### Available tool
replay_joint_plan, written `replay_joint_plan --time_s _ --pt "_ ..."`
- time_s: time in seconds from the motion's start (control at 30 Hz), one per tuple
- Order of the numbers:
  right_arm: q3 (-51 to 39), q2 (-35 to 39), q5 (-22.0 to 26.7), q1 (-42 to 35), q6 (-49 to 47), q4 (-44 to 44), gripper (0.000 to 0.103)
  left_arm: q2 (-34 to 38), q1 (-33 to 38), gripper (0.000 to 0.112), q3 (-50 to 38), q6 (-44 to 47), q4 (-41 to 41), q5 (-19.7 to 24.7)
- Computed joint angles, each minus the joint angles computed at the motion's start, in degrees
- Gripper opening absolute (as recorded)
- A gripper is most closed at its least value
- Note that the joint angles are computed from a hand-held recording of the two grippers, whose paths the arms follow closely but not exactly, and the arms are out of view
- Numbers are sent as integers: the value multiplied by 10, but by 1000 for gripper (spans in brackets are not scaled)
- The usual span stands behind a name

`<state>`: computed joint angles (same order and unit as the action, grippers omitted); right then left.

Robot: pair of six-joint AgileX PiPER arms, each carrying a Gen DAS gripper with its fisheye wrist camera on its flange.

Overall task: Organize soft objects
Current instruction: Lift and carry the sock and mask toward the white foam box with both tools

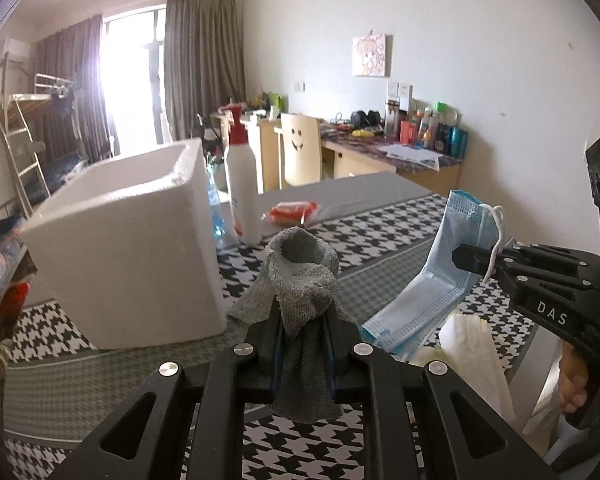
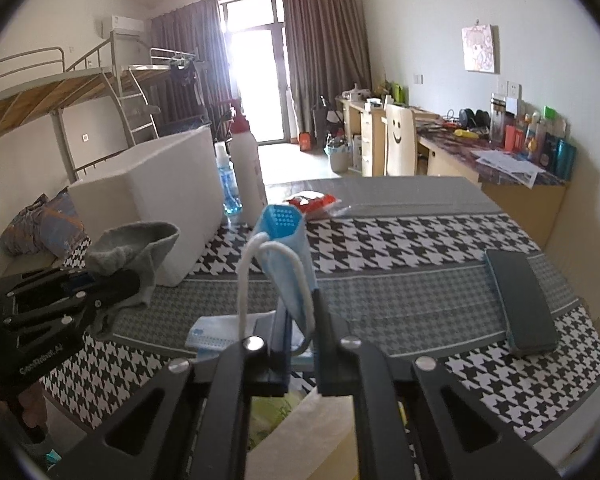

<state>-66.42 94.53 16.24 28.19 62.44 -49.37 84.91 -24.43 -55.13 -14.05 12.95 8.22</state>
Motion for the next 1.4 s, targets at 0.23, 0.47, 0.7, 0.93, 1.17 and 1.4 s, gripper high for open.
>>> replay_joint_plan --time_s 0.23,0.47,0.7,0.93,1.17,1.4 --pt "-16 -6 4 4 -8 2 11 -36 15 17 14 29 -22 1" --pt "-33 -3 8 10 -28 16 9 -49 23 17 7 53 -41 6" --pt "-51 0 13 9 -54 42 8 -50 38 17 -17 105 -89 20" --pt "-82 4 25 13 -77 54 8 -55 39 17 -50 55 -30 35" --pt "-125 12 36 13 -128 99 8 -52 44 17 -75 50 -19 43" --pt "-167 26 51 17 -160 121 8 -40 49 17 -107 2 29 51"
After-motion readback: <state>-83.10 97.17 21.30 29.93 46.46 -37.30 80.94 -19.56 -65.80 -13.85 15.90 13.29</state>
